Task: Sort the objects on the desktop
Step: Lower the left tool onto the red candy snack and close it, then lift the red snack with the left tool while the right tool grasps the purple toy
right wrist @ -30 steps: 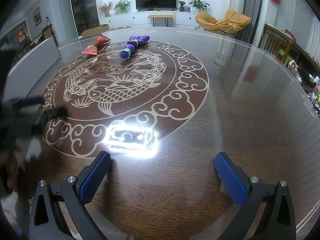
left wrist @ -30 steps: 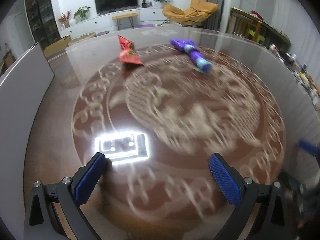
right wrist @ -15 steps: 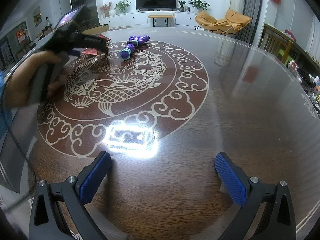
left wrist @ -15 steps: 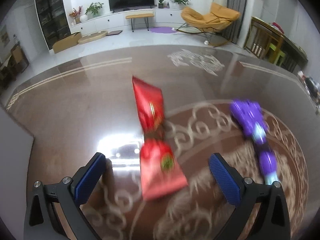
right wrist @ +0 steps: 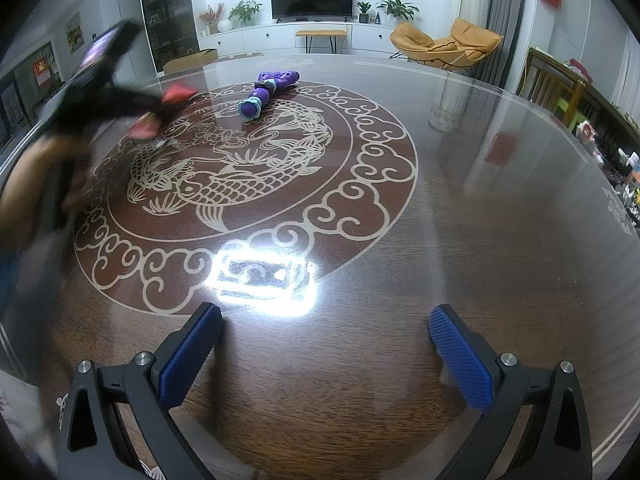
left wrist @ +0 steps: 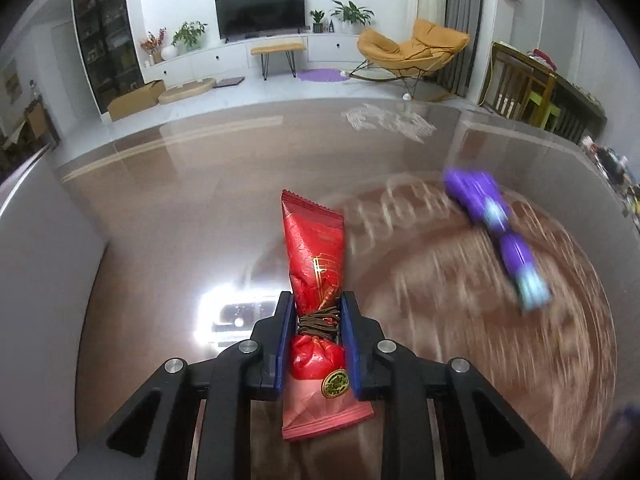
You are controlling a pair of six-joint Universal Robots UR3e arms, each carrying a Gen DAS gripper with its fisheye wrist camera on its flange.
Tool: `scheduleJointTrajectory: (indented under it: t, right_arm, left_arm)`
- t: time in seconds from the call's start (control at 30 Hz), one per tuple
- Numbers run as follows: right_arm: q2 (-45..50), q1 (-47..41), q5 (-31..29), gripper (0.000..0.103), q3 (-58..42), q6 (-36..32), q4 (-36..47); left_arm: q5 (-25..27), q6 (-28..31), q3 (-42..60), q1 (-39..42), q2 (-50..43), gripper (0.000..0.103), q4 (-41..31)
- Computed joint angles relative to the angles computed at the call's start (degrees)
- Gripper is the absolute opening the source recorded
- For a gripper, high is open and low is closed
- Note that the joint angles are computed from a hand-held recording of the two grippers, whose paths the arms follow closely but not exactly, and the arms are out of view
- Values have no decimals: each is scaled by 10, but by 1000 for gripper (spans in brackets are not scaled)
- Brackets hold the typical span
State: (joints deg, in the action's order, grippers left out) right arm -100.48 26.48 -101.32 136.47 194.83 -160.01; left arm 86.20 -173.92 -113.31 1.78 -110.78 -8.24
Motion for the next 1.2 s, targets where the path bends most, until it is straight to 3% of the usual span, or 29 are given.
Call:
scheduleJointTrajectory:
  t: [0.17, 0.23, 0.3, 0.33, 0.37, 0.47, 0.63, 0.73, 0.83, 0.93, 1.03, 1.13, 1.17, 1.2]
  right_arm:
    - [2, 1, -1, 103, 1, 1, -2]
    - [1, 1, -1, 103, 1, 1, -2]
    - [0, 0, 0, 103, 0, 0, 0]
    - [1, 2, -1, 103, 1, 2, -2]
    - [1, 2, -1, 103, 1, 2, -2]
    - [9, 2, -2, 103, -2, 2, -6]
    - [27, -6, 7, 103, -9, -6, -18]
    - [111, -37, 54, 103, -104, -31, 2]
    - [224, -65, 105, 96, -252, -21, 10]
    - [341, -65, 106, 84, -428, -10, 61]
    - [441, -55, 95, 68, -606, 7, 168]
    - [495, -46, 94, 56, -693, 11, 216]
    - [509, -38, 77, 47, -710, 5, 215]
    - [518, -29, 56, 29, -726, -7, 221]
  left_arm:
    - [-33, 7, -271, 28, 199, 23, 73]
    - [-49, 17, -319, 36, 248, 26, 71]
    - [-43, 28, -337, 26, 272, 44, 64]
    - [-31, 25, -332, 14, 266, 68, 61]
    - [-19, 21, -320, 5, 257, 85, 52]
    - [-7, 7, -289, -1, 232, 101, 25]
    - [-3, 3, -275, -8, 215, 103, 21]
    - [2, -5, -280, -17, 211, 103, 33]
    - [3, -7, -282, -19, 210, 103, 35]
    - [4, -8, -284, -20, 208, 103, 40]
    - [4, -8, -284, -20, 208, 103, 40]
    - [4, -7, -283, -18, 209, 103, 39]
    - [4, -7, -283, -18, 207, 103, 40]
    - [2, -6, -284, -16, 210, 103, 38]
